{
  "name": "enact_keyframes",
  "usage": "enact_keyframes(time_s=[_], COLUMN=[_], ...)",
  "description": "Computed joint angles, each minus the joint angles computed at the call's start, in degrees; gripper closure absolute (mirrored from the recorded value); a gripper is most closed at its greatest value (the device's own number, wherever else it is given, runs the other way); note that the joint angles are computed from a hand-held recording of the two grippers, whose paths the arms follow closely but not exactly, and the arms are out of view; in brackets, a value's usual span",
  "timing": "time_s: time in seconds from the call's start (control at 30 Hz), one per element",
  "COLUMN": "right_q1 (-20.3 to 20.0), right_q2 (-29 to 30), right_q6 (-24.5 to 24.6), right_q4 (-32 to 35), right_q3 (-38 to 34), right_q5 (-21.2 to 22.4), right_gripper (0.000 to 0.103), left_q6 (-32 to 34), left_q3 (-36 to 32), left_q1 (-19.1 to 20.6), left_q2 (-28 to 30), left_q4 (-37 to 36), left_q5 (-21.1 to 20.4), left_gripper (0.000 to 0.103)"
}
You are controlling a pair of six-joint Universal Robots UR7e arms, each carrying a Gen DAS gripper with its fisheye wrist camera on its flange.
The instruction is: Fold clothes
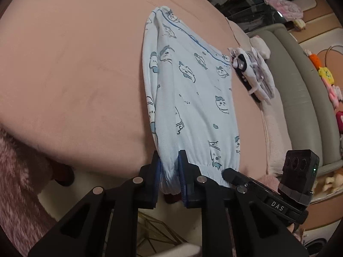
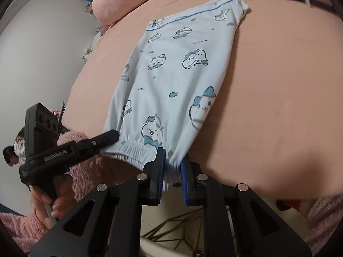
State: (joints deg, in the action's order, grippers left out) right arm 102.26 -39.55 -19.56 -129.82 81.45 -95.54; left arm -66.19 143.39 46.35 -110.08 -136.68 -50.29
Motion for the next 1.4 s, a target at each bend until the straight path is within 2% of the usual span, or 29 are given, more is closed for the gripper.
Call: enact_keyframes(time_s=[0.13, 0.27, 0.33, 0.4, 0.47, 0.63, 0.8, 0.83, 0.87, 0.9, 0.93, 0.97, 1.0, 1.1, 1.13, 1.23, 1.33, 1.4], right_q1=[-0.2, -0.11, -0.04, -0.48, -0.42, 0.31, 1.93, 2.06, 2.31, 2.8, 2.87, 2.8, 2.46, 1.91, 1.95, 2.11, 2.55, 3.06], right_q2=[-2.55, -2.23, -2.17, -3.63, -3.58, 0.43, 8.79, 10.73, 13.3, 15.82, 17.36, 18.68, 19.46, 20.22, 20.9, 23.04, 24.92, 26.67], right_q6=[0.73, 1.83, 2.25, 0.61, 0.26, 0.34, 0.46, 1.46, 2.78, 4.28, 5.34, 6.26, 6.61, 5.53, 4.86, 1.54, -1.81, -4.12], right_q4=[2.26, 3.41, 4.3, 4.85, 5.15, 7.11, 8.02, 7.53, 6.61, 5.97, 6.25, 6.81, 7.68, 8.37, 9.43, 13.22, 14.87, 14.34], right_q3=[1.9, 2.26, 1.66, 2.01, 0.96, -6.05, -21.16, -24.39, -28.41, -32.03, -34.67, -37.17, -38.91, -39.82, -40.69, -43.31, -44.91, -46.31], right_q5=[0.39, -1.05, -0.61, 1.23, 2.92, 3.9, 4.35, 4.01, 2.61, 0.44, -0.73, -1.55, -1.2, -1.21, -2.94, -7.65, -9.53, -12.93], right_gripper=[0.09, 0.09, 0.091, 0.091, 0.091, 0.091, 0.09, 0.088, 0.088, 0.086, 0.077, 0.072, 0.062, 0.054, 0.052, 0.051, 0.051, 0.051], left_q6=[-1.32, -1.09, -1.19, -1.57, 0.77, 13.49, 25.85, 27.17, 27.82, 28.37, 29.8, 32.43, 34.67, 39.97, 41.48, 43.57, 47.71, 49.43], left_q3=[2.21, 2.87, 2.17, 0.4, -1.01, -6.14, -15.96, -17.79, -19.35, -20.93, -21.42, -21.5, -21.46, -20.83, -20.62, -19.47, -20.22, -20.86], left_q1=[-0.51, 2.44, 0.7, -0.47, 0.17, 6.32, 14.82, 16.63, 18.08, 19.45, 20.33, 21.3, 21.92, 23.49, 24.09, 26.05, 24.23, 23.56], left_q2=[-4.1, -4.25, -5.2, -4.61, -3.1, 3.97, 12.32, 13.55, 14.72, 15.89, 16.33, 16.59, 16.7, 17.39, 17.73, 18.61, 20.88, 22.39], left_q4=[0.2, -2.82, 0.44, 4.81, 4.82, -6.33, -15.5, -16.52, -16.91, -17.21, -18.22, -19.62, -19.89, -18.82, -18.59, -19.82, -18.61, -17.51], left_q5=[-3.37, -7.08, -5.5, -3.63, -3.74, -6.73, -11.58, -12.6, -12.49, -12.25, -11.84, -12.35, -12.16, -10.73, -10.54, -13.82, -9.87, -7.89], left_gripper=[0.087, 0.087, 0.087, 0.087, 0.087, 0.087, 0.086, 0.08, 0.065, 0.059, 0.057, 0.057, 0.057, 0.057, 0.057, 0.057, 0.057, 0.057])
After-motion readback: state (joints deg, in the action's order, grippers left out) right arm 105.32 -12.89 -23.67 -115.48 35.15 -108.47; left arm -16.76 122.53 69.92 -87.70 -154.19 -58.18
